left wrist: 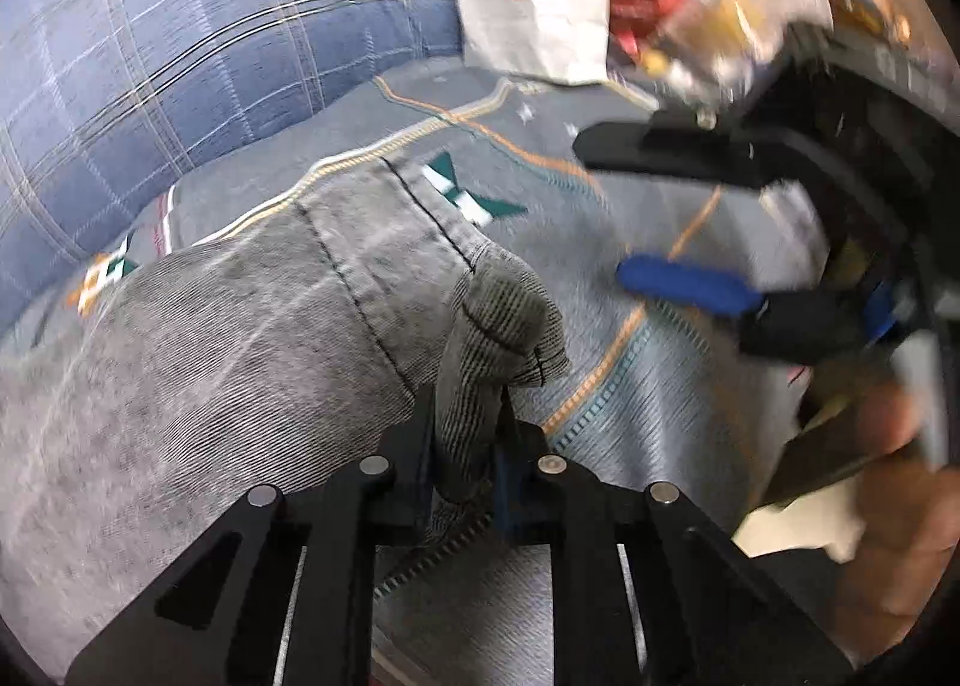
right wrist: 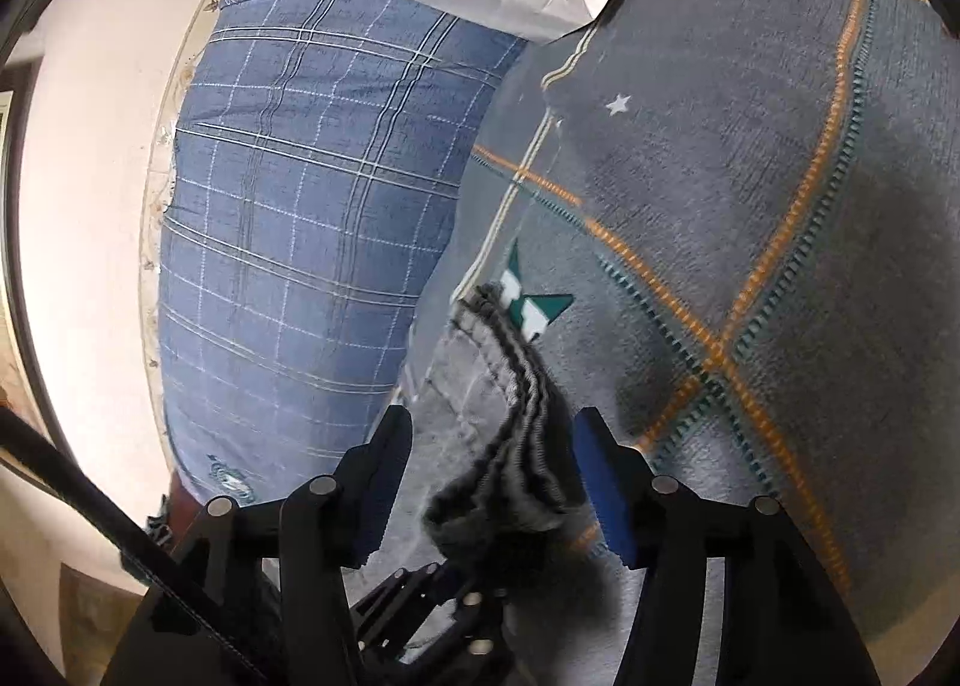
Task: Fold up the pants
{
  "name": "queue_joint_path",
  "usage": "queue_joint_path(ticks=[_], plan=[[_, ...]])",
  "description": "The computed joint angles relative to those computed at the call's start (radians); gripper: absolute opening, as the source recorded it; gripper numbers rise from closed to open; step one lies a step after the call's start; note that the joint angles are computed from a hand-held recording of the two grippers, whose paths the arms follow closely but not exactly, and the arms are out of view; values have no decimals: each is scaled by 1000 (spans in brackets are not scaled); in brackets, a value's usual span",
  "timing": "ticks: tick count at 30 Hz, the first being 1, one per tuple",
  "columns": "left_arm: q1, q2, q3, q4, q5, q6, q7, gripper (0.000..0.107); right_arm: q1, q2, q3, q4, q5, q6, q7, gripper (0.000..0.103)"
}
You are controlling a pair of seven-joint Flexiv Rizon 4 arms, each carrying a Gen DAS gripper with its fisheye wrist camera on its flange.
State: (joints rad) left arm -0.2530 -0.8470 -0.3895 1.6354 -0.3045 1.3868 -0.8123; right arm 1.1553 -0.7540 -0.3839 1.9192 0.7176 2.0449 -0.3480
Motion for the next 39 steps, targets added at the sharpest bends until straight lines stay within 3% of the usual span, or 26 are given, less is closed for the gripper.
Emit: queue_joint_path(ticks=[4, 7, 9, 10, 11, 12, 15, 18, 20, 22, 24, 25, 28, 30, 32, 35, 37, 39], plan=[[64, 17, -76, 48, -45, -19, 11, 13, -184, -9, 198, -49, -122, 67, 10, 69], [92, 22, -109, 73, -73, -20, 21, 13, -197, -4, 196, -81, -118, -3, -5, 69], [124, 22, -147, 88, -100, -19, 33, 13, -266, -1, 244, -101, -192, -58, 12, 67], [135, 23, -160, 90, -111, -23, 38, 13, -309, -4, 283, -111, -223, -65, 17, 61], [148, 27, -173, 96, -122, -27, 44, 13, -347, -13, 315, -118, -275, -69, 42, 36], [152, 28, -175, 92, -130, -31, 47, 12, -357, -17, 321, -121, -304, -74, 48, 24], [213, 37, -247, 111, -183, -42, 82, 12, -312, -25, 271, -116, -324, 15, 26, 15], [319, 55, -372, 167, -254, -18, 133, 12, -288, -33, 257, -146, -331, 109, -56, 14], [416, 68, -470, 216, -319, -20, 148, 12, -247, -14, 226, -183, -304, 64, -105, 14], [511, 67, -563, 263, -362, 6, 176, 12, -187, 3, 159, -238, -301, -45, -164, 14], [590, 60, -626, 296, -377, 23, 175, 12, -156, -8, 107, -312, -350, -155, -165, 14], [635, 53, -655, 310, -381, 28, 167, 12, -172, -30, 122, -361, -392, -172, -156, 14], [710, 56, -661, 322, -377, -14, 108, 12, -247, -136, 220, -509, -520, -128, -151, 14], [741, 61, -640, 331, -367, -50, 113, 12, -328, -224, 344, -619, -636, -114, -155, 14], [747, 46, -612, 335, -370, -42, 130, 12, -373, -276, 418, -691, -708, -165, -134, 14], [748, 1, -564, 320, -404, -80, 118, 13, -393, -340, 450, -783, -781, -265, -103, 15], [707, -4, -488, 290, -438, -132, 61, 15, -393, -374, 456, -812, -786, -306, -60, 21], [664, 4, -406, 249, -436, -238, 11, 17, -412, -392, 487, -820, -796, -329, -30, 49]])
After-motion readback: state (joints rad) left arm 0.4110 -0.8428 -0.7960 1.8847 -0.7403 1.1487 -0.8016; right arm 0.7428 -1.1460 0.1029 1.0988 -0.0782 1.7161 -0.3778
